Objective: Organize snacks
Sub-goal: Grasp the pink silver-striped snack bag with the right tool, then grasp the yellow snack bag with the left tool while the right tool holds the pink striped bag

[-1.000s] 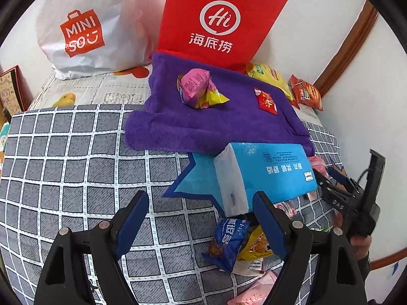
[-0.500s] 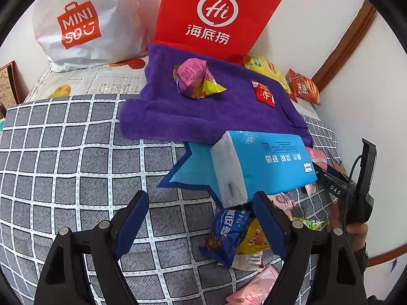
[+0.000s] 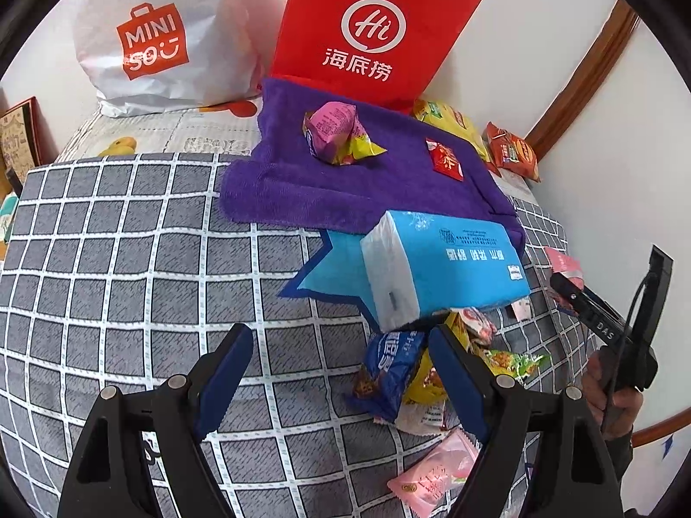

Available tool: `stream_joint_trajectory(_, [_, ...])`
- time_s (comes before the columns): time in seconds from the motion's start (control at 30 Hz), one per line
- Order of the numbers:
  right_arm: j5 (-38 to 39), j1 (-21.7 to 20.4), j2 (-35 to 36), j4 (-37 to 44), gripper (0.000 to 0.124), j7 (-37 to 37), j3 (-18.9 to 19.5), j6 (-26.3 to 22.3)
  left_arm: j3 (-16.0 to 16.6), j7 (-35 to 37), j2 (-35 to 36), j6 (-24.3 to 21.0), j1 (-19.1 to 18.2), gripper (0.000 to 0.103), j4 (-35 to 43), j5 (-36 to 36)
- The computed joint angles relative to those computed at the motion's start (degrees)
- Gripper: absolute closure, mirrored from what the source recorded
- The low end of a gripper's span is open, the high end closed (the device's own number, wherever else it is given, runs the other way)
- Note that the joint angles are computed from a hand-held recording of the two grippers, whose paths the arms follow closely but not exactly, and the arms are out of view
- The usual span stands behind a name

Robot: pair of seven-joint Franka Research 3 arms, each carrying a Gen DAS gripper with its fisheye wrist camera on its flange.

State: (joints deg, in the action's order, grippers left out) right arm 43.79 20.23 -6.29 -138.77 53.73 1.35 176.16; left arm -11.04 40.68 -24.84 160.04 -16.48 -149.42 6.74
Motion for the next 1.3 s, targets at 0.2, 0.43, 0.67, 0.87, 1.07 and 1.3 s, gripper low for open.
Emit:
stream_joint_trajectory(0.2, [0.3,1.2,-3.8,-3.4,0.042,-0.1,-0.4,0.7,-0.1,-0.3,-1.1,-0.2,-0.7,0.021,-1.3,-0.3])
stream_joint_trajectory(0.43, [1.3,4.0,-6.7,-6.0,0.042,-0.5,-2.2,1.3,0.2,-0.1,-1.7,0.0,-1.6,0.021,-2.3,-0.9])
stream_joint_trajectory(0.67, [0.3,5.4,-8.2,-7.2,0.042,1.0,-3.4,1.3,0.5,0.6,-1.4,0.5,-2.4,0.021,-2.7,-1.8])
stream_joint_trajectory(0.87, [0.8,7.0,-8.9,-7.9,0.042,0.5,-4.5,1.3,0.8,1.1,-0.8,1.1,-2.8,0.021,-2.9,-2.7])
stream_joint_trajectory(1.07, [0.9,7.4,-9.0,-8.2,0.042,0.4,-4.5,1.1,0.9,1.4,-0.3,1.6,-2.9,0.021,-3.3,-3.3])
stream_joint_trajectory(1.3, [1.8,8.1,-8.9,-8.2,0.042,-1.1,-5.0,0.4,0.7,0.4,-0.9,1.7,-2.1,0.021,-4.6,-3.2])
